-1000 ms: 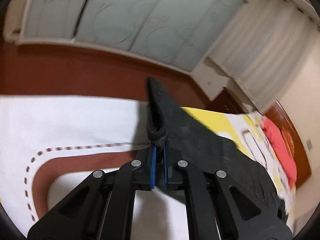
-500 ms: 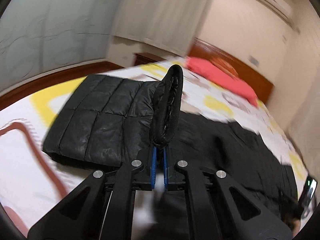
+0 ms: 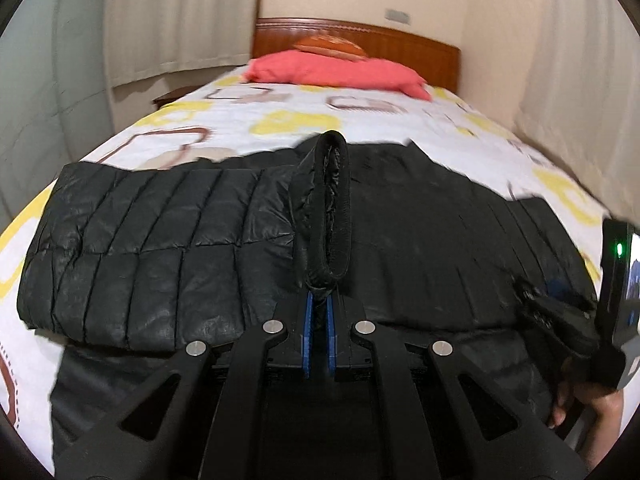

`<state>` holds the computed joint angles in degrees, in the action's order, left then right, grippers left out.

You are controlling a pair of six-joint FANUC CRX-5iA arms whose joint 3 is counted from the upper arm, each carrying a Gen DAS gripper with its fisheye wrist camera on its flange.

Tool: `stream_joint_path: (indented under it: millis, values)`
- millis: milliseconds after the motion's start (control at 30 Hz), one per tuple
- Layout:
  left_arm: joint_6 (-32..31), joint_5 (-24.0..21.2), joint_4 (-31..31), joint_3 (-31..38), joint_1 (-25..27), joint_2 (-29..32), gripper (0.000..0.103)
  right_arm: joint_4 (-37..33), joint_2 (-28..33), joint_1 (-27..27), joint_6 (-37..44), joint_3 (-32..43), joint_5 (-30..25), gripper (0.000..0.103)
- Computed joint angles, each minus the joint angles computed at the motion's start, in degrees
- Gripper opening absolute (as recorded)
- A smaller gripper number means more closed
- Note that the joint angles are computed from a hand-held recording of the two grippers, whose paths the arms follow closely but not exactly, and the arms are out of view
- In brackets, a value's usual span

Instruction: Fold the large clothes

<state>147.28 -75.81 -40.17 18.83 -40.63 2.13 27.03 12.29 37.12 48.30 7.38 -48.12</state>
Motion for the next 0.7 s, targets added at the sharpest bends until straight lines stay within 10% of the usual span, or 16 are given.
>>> stream_joint_path:
  millis: [700]
  values:
    - [-3.7,-1.2,4.2,1.6,1.0,4.3,0.008,1.2,0.1,0.4,-0.9,-0.3,-0.3,0.062]
